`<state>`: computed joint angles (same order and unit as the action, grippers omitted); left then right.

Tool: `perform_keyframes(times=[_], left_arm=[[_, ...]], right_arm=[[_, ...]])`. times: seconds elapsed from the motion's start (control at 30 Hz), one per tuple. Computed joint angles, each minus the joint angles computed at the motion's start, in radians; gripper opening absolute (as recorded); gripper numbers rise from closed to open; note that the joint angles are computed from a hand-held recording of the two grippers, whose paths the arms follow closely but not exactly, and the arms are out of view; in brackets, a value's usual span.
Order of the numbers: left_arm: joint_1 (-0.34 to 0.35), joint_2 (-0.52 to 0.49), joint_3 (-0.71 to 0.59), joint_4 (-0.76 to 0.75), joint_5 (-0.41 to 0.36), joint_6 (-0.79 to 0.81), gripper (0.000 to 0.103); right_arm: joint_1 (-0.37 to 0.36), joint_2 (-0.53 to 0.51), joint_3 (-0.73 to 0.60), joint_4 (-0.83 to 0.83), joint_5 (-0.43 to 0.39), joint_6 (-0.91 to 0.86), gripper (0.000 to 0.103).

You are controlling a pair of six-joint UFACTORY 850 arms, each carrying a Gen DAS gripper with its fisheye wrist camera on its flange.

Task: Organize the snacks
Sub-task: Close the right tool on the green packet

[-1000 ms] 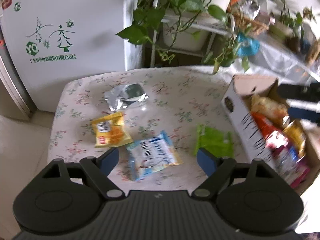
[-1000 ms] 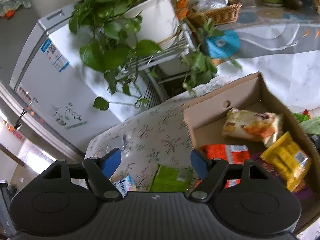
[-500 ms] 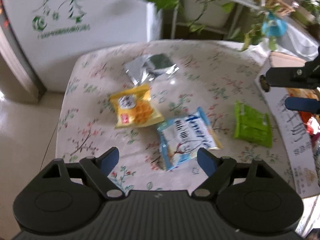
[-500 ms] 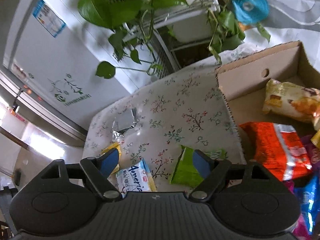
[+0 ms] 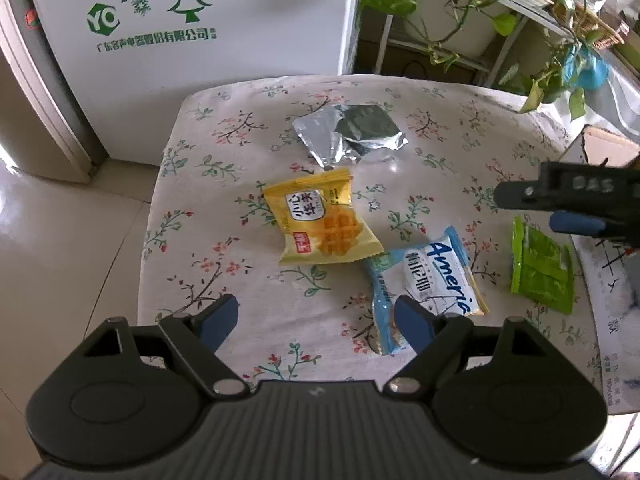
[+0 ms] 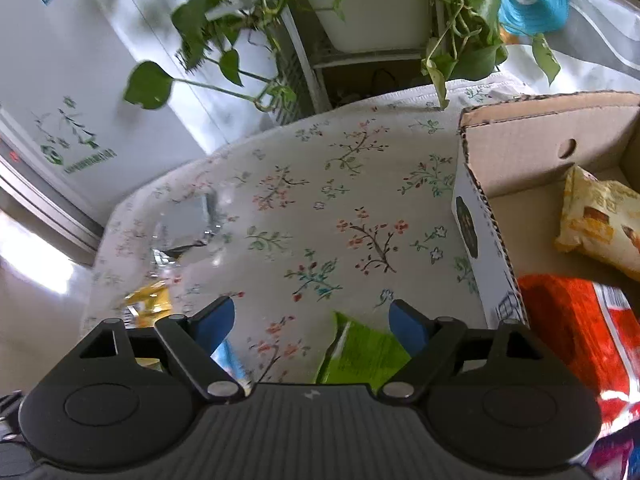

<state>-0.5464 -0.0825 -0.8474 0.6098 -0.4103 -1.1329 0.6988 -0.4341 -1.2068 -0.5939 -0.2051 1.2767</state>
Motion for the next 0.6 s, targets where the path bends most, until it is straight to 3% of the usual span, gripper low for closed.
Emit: perform_keyframes(times=[0.17,0.6], left_arm=[[0.028,0.013,0.003,-0.075,0.021,0.057,0.085],[0.063,0.046,0.001,-0.069,0.058,0.038,0.086]], right_arm=[[0.003,-0.044,-0.048,0.083,-0.073,-0.096,0.09],[0.029,0.002,0.004,0.622,-0.09,-0.593,0.095]])
